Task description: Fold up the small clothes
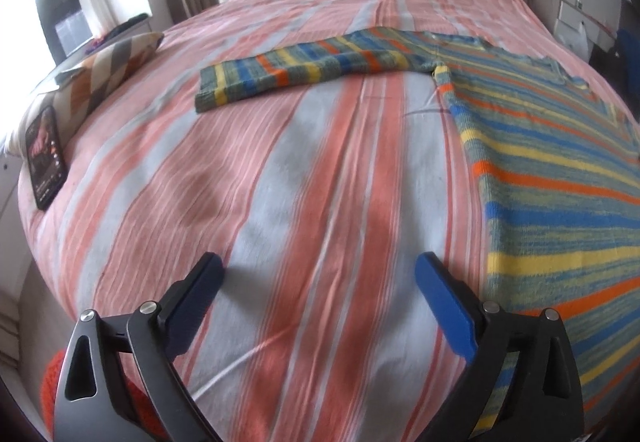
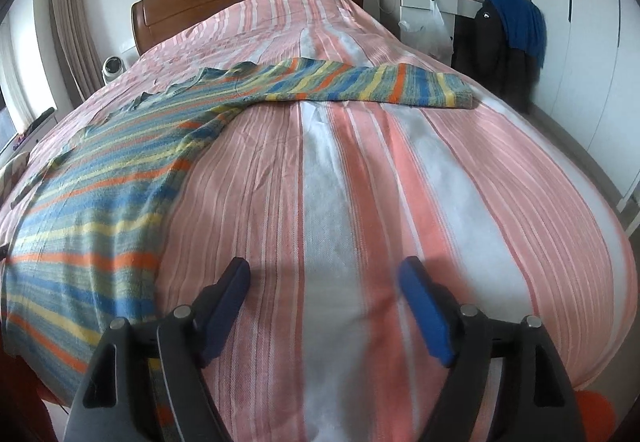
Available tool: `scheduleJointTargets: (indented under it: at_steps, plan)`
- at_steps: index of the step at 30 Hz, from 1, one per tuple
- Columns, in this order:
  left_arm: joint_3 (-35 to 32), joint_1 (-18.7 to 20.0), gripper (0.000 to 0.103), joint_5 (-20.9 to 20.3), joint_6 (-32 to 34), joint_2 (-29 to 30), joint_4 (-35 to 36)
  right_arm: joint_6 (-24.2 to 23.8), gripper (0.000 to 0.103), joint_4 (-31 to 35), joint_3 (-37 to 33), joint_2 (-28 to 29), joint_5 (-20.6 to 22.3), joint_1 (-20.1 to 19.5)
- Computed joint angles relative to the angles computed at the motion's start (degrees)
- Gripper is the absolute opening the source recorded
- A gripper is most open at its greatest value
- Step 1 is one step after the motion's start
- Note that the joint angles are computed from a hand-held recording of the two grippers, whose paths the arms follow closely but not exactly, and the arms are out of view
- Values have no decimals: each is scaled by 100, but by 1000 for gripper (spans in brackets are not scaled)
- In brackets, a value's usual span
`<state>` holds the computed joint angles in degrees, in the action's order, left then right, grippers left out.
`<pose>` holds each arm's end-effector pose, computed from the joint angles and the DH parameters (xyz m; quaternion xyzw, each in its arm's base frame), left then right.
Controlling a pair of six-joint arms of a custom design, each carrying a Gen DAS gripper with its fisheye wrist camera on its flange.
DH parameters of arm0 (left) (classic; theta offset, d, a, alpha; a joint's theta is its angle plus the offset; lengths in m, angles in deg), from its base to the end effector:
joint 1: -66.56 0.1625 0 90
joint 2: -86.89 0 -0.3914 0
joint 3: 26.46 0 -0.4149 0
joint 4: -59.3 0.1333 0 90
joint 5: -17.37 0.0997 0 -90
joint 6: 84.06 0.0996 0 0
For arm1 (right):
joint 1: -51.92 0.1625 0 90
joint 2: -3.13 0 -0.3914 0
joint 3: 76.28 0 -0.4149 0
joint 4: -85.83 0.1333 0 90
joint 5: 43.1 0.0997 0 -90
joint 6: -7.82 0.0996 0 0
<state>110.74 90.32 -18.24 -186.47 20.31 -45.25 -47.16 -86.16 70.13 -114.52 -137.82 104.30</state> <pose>-0.1890 -0.3173 0.0152 -0.0395 0.8130 -0.3601 0.4559 -0.0970 -0.3308 0.3300 0.1166 -0.8858 0.2826 0.3490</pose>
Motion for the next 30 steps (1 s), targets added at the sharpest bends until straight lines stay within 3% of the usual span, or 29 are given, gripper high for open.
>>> scheduleJointTargets:
  at_steps: [30]
  plan:
    - [-11, 20, 101, 18, -38, 53, 47, -46, 81, -174, 43, 94, 14, -13]
